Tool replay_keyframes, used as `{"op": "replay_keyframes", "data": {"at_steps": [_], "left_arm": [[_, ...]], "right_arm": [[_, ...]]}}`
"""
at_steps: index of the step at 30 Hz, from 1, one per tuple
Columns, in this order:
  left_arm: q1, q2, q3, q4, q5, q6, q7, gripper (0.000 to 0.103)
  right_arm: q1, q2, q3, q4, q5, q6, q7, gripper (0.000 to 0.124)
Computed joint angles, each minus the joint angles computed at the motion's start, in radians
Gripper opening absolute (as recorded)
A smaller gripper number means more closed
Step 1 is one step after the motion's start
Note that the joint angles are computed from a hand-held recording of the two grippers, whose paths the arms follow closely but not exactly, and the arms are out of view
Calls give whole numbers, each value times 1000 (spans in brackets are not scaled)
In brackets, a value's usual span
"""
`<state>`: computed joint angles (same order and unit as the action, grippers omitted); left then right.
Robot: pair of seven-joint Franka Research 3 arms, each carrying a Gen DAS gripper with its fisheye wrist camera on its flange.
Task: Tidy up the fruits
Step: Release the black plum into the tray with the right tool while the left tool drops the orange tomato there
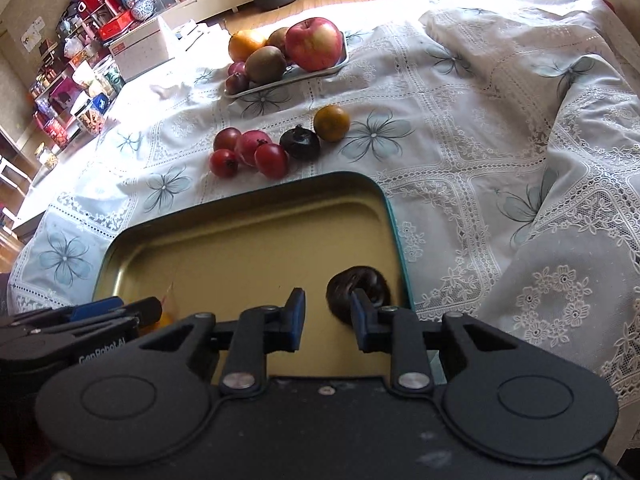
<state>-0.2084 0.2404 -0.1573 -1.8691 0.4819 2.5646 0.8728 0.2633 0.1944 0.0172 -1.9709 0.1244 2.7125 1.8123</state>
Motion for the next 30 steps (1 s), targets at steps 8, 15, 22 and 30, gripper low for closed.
{"op": "replay_keyframes", "data": {"at_steps": [8, 15, 22, 30], "left_arm": [[6, -4, -2, -4, -13, 5, 7, 47], [7, -4, -3, -6, -28, 3, 18, 47], [7, -7, -4, -10, -32, 5, 24, 47], [7, -6, -4, -6, -37, -4, 24, 47]], "right_arm": [[0, 2, 8, 4, 20, -13, -25, 28], [-1, 8, 11, 10, 39, -28, -44, 30], [0, 7, 11, 10, 46, -30, -50, 35], [0, 9, 15, 14, 58, -38, -68, 36]]}}
